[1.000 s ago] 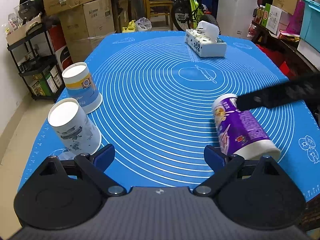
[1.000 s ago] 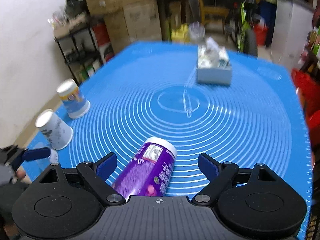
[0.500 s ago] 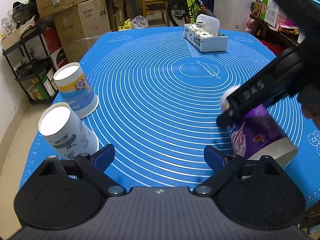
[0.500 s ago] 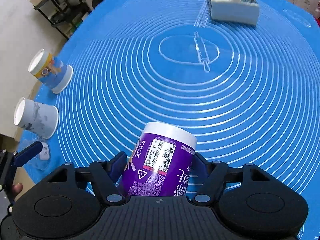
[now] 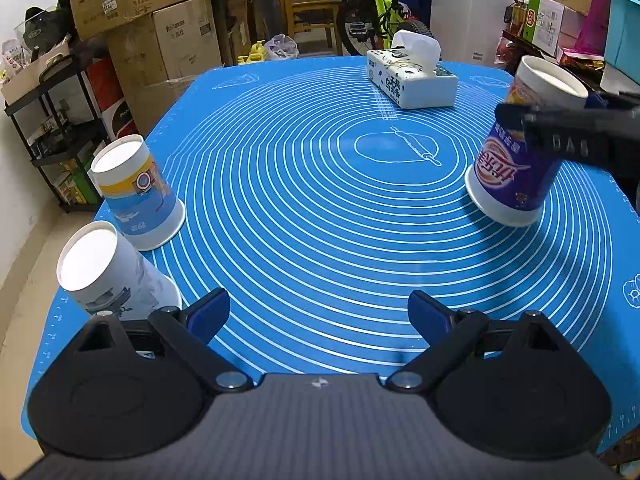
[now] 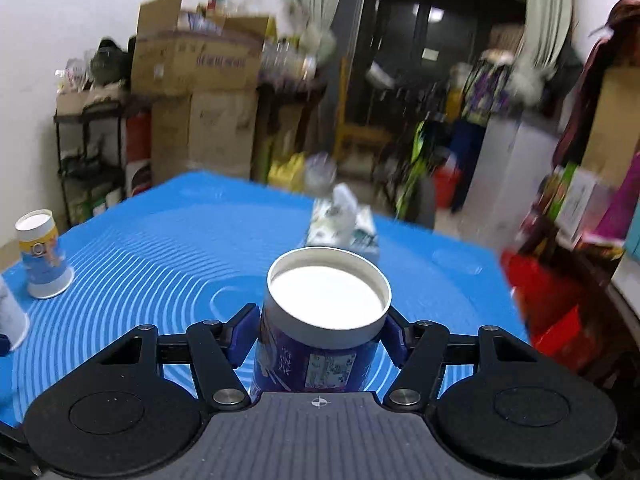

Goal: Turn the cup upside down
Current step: 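Rotate the purple cup upright with the right tool and lower it onto the mat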

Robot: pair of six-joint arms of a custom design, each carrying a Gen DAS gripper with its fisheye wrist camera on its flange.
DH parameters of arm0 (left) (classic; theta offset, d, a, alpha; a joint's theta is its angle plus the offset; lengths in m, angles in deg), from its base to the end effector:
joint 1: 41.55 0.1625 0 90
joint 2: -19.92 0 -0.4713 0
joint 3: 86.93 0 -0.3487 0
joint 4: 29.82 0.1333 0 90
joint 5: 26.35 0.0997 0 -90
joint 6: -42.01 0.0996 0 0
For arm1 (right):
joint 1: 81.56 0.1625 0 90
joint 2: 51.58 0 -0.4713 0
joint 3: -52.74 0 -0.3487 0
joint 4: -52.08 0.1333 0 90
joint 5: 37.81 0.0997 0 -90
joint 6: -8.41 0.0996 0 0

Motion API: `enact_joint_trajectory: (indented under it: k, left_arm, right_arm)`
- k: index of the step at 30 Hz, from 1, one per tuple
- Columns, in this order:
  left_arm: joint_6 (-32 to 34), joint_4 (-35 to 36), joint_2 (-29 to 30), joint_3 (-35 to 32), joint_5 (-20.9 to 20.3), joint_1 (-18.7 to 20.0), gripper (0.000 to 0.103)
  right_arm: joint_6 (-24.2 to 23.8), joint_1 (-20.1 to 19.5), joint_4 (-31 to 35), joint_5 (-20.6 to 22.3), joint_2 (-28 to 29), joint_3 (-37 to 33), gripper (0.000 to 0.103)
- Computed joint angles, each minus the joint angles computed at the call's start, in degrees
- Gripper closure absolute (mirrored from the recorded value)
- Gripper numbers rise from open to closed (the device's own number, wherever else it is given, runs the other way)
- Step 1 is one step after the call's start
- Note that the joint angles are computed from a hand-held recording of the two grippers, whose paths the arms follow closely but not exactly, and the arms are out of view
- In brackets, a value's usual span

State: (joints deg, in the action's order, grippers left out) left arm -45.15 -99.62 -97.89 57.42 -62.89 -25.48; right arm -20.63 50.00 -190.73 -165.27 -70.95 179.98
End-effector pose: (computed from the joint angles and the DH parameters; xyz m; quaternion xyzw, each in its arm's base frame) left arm -0.0536 -0.2374 0.3103 0.0828 0.8350 -0.3491 0.4173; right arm 0.3623 -0.2990 0.0014 0.4055 -0.7852 0.3922 0.2555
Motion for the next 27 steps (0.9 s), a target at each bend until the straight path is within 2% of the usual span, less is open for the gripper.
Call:
enact_joint_trajectory:
  k: [5,10,13,16,20,23,27]
  left_arm:
    - [1.4,-1.6,0.8,0.3,0.7,1.7,0.008]
    - [1.4,-1.9,0.9,0.3,0.7,2.0,0.008]
    - [1.4,-2.0,0.9,0.3,0.7,1.9,0.008]
    - [0.9,-1.9,0.9,0.5,0.5,1.0,0.008]
    - [-1.4,0.0,1.2,0.7,0.0,-1.6,0.008]
    - [-2.0,0.6,1.3,1.2,-0.7,-4.2,0.008]
    - [-3.3,0.5,0.9,1.7,-2.2,-7.7,0.008]
  right_arm:
    - [-5.1,-2.1,-8.2,1.6,3.2,1.3,0.036]
    - [-4.0,-1.8,-4.1,1.0,3.0,-1.0,0.036]
    - [-3.3,-1.6,-3.3,0.9,3.3,-1.4,0.028]
    - [-1.2,-1.5,-1.9,1.3,2.6,-0.8,0.021]
    - [1.0,-1.0,-4.4,2.8,1.1,1.9,0.011]
    - [4.0,-0.2,-7.0,3.6,-0.5,5.8,0.009]
    - [7.8,1.2,-10.2,2.1,-1.6,11.1,0.009]
